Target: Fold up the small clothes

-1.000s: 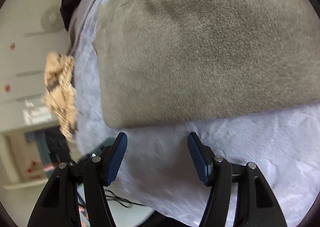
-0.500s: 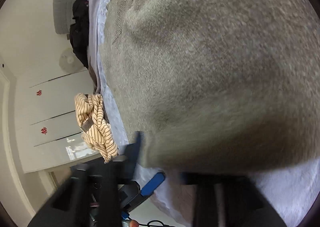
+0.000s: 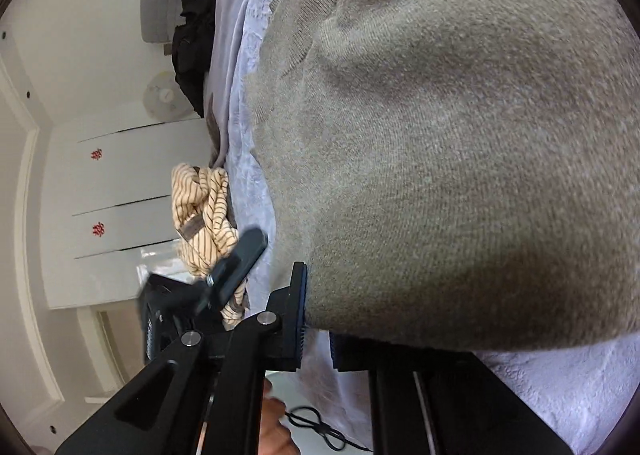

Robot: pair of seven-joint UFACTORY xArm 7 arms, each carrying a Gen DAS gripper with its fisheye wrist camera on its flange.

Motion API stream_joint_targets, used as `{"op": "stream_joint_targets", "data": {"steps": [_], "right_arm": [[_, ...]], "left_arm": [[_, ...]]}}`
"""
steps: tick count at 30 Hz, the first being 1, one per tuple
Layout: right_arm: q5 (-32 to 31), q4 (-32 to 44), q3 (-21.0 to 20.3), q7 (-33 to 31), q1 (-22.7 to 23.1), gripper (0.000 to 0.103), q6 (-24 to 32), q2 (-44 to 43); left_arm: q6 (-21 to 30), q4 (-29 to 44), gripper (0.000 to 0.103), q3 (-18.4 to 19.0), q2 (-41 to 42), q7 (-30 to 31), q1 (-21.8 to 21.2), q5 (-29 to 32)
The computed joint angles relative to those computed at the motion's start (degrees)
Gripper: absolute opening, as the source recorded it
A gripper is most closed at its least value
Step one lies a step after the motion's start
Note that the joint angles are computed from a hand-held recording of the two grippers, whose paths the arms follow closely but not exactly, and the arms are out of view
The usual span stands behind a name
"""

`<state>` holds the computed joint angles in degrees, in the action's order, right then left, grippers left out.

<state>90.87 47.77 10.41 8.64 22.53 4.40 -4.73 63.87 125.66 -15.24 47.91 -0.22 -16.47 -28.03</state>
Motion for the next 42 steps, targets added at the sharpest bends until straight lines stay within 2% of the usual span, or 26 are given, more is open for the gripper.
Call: {"op": "stream_joint_targets", "data": {"steps": [2,5,7,9,11,13,17,20,21,23,25,26,27,28,29,30,32,34,35,40,42], "right_arm": [[-3.54,-0.11,0.08,3.43,-0.01,0.01,0.64,0.42],[-16.75,-1.82,-0.43,14.25,-0.57,0.01,4.65,-0.06],[-22.08,-2.01,-0.95,18.1,-0.66,0.01,7.36,0.11],[-22.71,-2.39,-1.27,18.69,-0.29,0.01,8.44,0.01],[-22.45,-2.77,-1.39,18.77,0.08,0.01,8.72,0.0],[-22.37,-3.28,-1.45,19.16,0.36,0.01,9.32,-0.22],[-24.44,-3.99,-1.84,20.11,0.3,0.01,11.53,-1.43],[-34.34,-4.21,-2.54,25.42,-1.2,0.014,16.8,-3.81],[-38.69,-3.82,-2.78,27.61,-1.91,0.014,19.01,-4.54],[-45.55,-2.73,-3.29,30.8,-3.03,0.014,22.96,-5.74],[-54.22,-1.05,-3.53,35.08,-4.83,0.015,28.17,-7.29],[-56.52,-0.67,-3.82,36.05,-5.33,0.018,29.79,-7.96],[-59.56,0.18,-3.99,37.45,-6.08,0.033,31.88,-8.67],[-62.62,1.15,-4.04,39.12,-6.92,0.056,33.96,-9.27],[-64.27,1.95,-4.06,40.14,-7.28,0.063,34.87,-9.4],[-66.02,2.55,-4.28,40.85,-7.85,0.064,35.77,-9.92],[-67.9,3.52,-5.09,40.93,-8.69,0.064,37.26,-10.56],[-69.5,4.56,-5.63,41.09,-9.49,0.064,39.22,-10.99],[-70.16,6.05,-5.8,41.03,-9.8,0.064,40.12,-10.08],[-72.59,13.32,-6.9,37.88,-11.43,0.065,46.07,-6.39],[-72.56,18.27,-6.98,36.05,-11.8,0.067,48.21,-2.5]], "left_arm": [[0.32,1.96,0.083,0.9,1.73,-0.72,-1.02,1.6],[2.01,4.76,0.083,1.4,4.47,-2.57,-1.17,2.82],[2.01,5.14,0.083,1.5,5.08,-2.49,-1.43,3.59],[2.18,5.86,0.083,1.79,5.58,-2.07,-2.22,4.95],[3.65,7.86,0.092,1.52,6.81,-1.2,-2.66,5.73],[2.66,7.6,0.097,1.15,6.89,-0.4,-2.9,5.46],[5.09,13.01,0.097,1.76,9.96,-2.28,-4.54,6.79],[9.77,22.44,0.097,3.29,14.39,-3.32,-7.45,10.44],[10.09,23.56,0.097,3.94,14.71,-3.38,-8.33,11.67],[7.81,19.97,0.097,5.14,12.22,-2.74,-9.36,13.62],[5.51,16.53,0.09,6.18,9.99,-2.53,-10.16,15.59],[5.15,16.09,0.086,6.59,9.6,-2.62,-10.52,16.59],[4.96,15.74,0.083,6.66,9.3,-2.54,-10.58,17.17],[4.52,15.26,0.076,6.66,8.93,-2.32,-10.63,17.63],[3.54,13.97,0.067,6.76,8.08,-1.81,-10.67,18.18],[2.88,13.07,0.061,6.84,7.43,-1.41,-10.7,18.7],[2.07,12.86,0.03,7.13,7.06,-0.69,-10.96,19.89],[2.4,14.86,0.02,7.0,8.07,-0.08,-11.02,20.37],[2.0,14.69,0.016,6.85,7.93,0.59,-10.86,20.4],[-2.49,7.88,0.015,7.16,3.67,4.62,-11.06,22.17],[-2.78,8.21,0.015,7.33,3.71,4.96,-11.53,22.93]]}}
